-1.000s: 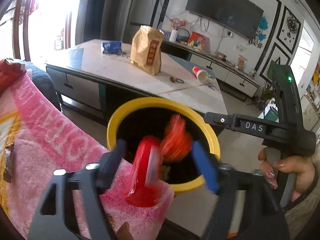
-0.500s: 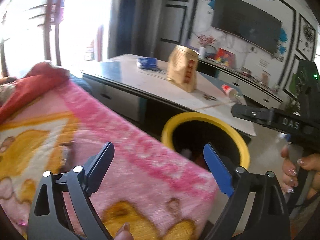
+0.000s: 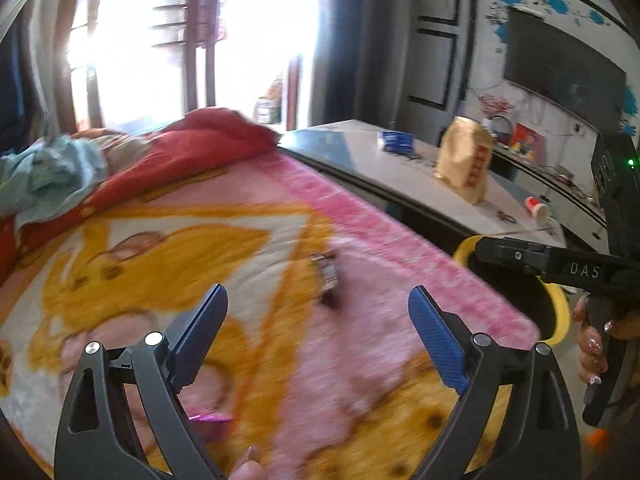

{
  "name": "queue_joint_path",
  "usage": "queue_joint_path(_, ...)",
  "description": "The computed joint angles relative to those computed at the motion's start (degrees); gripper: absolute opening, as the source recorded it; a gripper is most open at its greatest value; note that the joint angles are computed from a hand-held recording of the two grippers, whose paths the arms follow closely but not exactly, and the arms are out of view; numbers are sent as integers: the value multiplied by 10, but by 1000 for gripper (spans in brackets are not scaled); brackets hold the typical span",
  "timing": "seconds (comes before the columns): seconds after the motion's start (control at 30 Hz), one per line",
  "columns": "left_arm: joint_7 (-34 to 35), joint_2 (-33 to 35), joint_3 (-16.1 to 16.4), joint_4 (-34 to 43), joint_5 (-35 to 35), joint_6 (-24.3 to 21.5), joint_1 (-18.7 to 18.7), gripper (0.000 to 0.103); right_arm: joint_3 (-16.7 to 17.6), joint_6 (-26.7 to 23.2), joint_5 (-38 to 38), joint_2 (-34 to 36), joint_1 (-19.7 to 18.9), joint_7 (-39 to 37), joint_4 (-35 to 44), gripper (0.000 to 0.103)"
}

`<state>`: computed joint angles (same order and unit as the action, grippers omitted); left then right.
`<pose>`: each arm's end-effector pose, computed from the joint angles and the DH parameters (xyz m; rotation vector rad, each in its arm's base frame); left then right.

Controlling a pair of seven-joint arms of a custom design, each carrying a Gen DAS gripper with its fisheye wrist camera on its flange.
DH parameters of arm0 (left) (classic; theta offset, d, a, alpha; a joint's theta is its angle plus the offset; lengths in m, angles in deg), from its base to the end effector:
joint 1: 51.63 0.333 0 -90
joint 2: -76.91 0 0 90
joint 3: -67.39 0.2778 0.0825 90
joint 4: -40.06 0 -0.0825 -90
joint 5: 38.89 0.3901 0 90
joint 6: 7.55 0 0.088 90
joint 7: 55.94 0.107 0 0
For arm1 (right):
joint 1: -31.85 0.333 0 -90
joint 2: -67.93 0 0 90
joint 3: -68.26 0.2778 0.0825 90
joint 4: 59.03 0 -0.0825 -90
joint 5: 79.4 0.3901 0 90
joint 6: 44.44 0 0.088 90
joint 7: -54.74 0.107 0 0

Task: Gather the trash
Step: 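Grasp pink candy wrapper with left tool while right tool grasps brown wrapper, then carry the pink and brown wrappers with both tools over the yellow bin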

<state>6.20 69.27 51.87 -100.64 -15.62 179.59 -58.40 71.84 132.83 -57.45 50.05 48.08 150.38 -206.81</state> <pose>0.4649 -0.2353 0.4118 -1.4147 2.0143 -1.0587 0.4618 0.1338 0.4238 -1.5523 1.7545 -0.3778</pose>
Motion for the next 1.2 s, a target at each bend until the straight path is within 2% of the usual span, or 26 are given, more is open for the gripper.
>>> queue_joint_path(0.03, -1, -7, 4, -8, 0, -2, 3, 89, -8, -3, 5, 16, 16, -12, 16, 57)
queue_joint_path(0.13, 25, -30, 70, -38, -18, -19, -45, 89, 3, -13, 0, 59, 24, -19, 57, 57)
queue_joint_path(0.2, 45, -40, 97, -53, -32, -24, -63, 89, 9, -19, -4, 86, 26, -21, 84, 57)
queue_joint_path(0.27, 79, -52, 146, -69, -60, -39, -106, 89, 24, -24, -33, 117, 15, 1, 114, 57)
queue_joint_path(0.33, 118, -61, 193, -80, -100, -54, -150, 88, 38, -32, -94, 147, 0, 55, 142, 57)
queue_joint_path(0.37, 142, -68, 221, -89, -124, -63, -177, 87, 37, -36, -106, 159, 2, 66, 154, 57)
queue_joint_path(0.43, 171, -76, 243, -98, -154, -73, -198, 83, 31, -48, -162, 185, 4, 118, 180, 57)
queue_joint_path(0.53, 231, -88, 297, -109, -216, -96, -252, 77, 17, -65, -184, 219, 19, 146, 214, 57)
queue_joint_path(0.6, 256, -89, 307, -113, -242, -105, -264, 73, 9, -76, -192, 234, 27, 160, 227, 54)
queue_joint_path(0.7, 291, -91, 309, -118, -274, -118, -274, 64, 5, -82, -177, 247, 31, 155, 237, 42)
queue_joint_path(0.77, 311, -90, 305, -120, -291, -125, -276, 57, -10, -80, -209, 247, 43, 182, 233, 28)
queue_joint_path(0.83, 318, -88, 283, -123, -295, -122, -261, 50, -14, -77, -220, 240, 43, 189, 223, 16)
queue_joint_path(0.97, 343, -81, 258, -113, -321, -126, -251, 23, 2, -64, -151, 216, 24, 135, 192, 15)
queue_joint_path(1.2, 460, -45, 266, -61, -446, -132, -317, 21, 1, -33, -129, 129, -2, 113, 103, 15)
